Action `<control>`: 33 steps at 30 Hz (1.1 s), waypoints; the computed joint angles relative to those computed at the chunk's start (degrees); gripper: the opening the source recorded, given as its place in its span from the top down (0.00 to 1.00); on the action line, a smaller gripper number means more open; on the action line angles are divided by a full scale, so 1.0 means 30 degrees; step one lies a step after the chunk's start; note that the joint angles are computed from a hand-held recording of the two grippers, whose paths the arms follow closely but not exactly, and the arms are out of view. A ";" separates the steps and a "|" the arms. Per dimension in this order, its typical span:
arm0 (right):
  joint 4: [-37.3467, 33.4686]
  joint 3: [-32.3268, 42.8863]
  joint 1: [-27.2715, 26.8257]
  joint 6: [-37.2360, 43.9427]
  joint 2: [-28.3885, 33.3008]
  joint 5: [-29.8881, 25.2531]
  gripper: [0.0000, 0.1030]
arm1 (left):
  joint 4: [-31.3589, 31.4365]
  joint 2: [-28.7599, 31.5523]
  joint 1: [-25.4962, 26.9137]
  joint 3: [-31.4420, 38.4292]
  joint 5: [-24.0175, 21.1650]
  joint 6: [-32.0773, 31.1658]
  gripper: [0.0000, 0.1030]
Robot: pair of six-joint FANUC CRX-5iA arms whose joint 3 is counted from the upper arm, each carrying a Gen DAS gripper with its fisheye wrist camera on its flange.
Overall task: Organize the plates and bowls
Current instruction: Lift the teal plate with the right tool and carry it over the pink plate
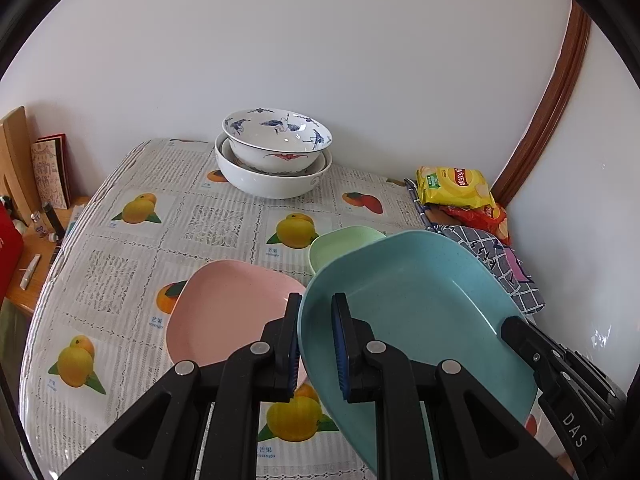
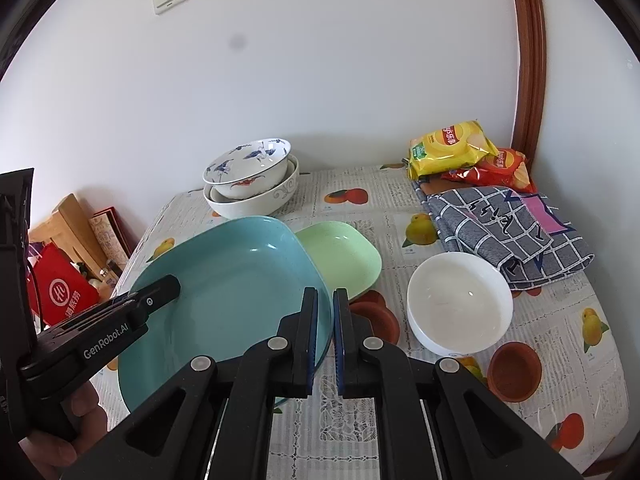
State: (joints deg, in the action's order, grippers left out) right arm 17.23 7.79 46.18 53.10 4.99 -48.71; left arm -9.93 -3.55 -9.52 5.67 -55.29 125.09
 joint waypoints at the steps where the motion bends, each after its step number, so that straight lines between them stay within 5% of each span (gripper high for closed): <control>1: -0.0015 0.0019 0.0050 0.0013 0.0031 -0.0012 0.93 | -0.0038 -0.0038 0.0031 -0.0043 -0.0029 0.0033 0.86; 33: -0.0087 0.0691 0.1139 0.0286 0.1027 -0.0386 0.93 | 0.0703 -0.1529 0.1590 -0.2244 0.0437 0.0102 0.86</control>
